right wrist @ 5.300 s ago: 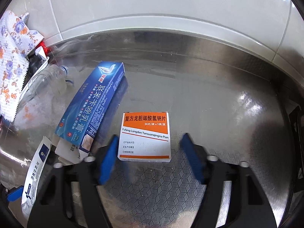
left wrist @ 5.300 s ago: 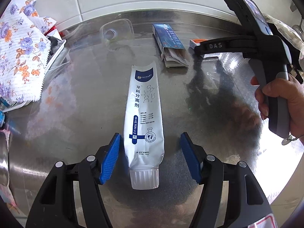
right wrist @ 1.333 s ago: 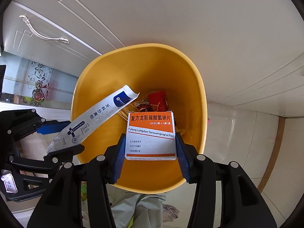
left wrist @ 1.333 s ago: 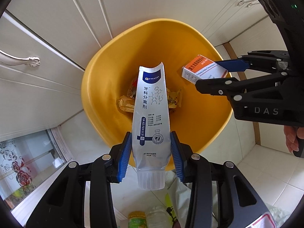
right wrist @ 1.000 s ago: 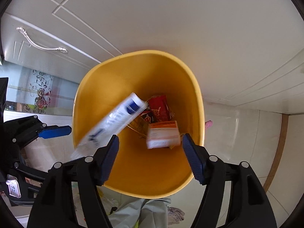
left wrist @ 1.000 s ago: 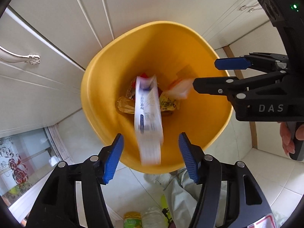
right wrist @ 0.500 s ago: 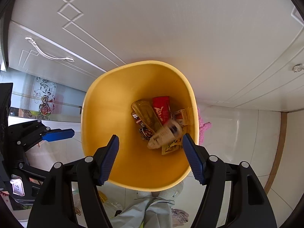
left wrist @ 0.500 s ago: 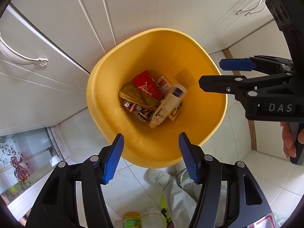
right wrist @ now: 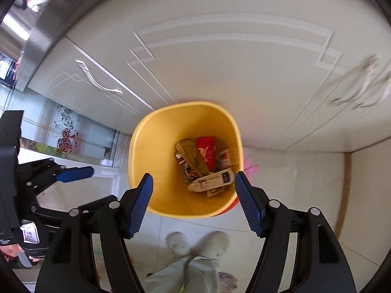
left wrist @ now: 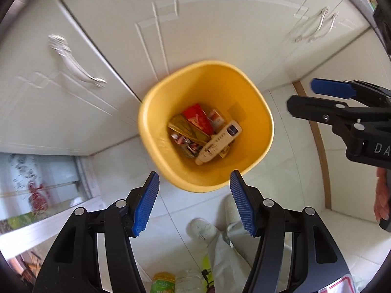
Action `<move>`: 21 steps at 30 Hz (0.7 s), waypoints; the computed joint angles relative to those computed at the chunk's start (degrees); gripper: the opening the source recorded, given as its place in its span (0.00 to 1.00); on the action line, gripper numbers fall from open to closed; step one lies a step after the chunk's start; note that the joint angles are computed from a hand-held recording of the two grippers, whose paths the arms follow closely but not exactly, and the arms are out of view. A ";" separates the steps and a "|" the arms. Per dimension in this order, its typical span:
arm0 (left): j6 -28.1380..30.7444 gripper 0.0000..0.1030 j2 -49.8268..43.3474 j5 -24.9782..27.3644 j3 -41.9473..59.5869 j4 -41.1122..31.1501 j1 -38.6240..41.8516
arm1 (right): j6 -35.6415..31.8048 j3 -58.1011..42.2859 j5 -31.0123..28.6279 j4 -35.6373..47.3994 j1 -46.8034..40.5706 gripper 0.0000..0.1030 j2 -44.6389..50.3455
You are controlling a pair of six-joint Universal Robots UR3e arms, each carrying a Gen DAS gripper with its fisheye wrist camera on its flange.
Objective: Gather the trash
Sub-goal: 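Raise both open tools back up over the counter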
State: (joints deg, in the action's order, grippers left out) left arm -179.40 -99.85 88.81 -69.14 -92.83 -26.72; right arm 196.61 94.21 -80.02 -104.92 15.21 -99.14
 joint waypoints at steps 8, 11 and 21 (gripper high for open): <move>-9.62 0.60 3.21 7.06 13.00 -6.77 -4.89 | -1.27 -16.83 -11.45 11.78 5.00 0.68 -2.49; -11.83 0.62 3.41 9.44 18.47 -8.19 -6.29 | -3.01 -23.00 -13.48 14.46 5.05 0.68 -2.81; -12.89 0.63 -4.85 15.32 41.73 -10.34 -4.99 | -3.40 -44.83 -17.15 16.94 4.56 0.68 5.06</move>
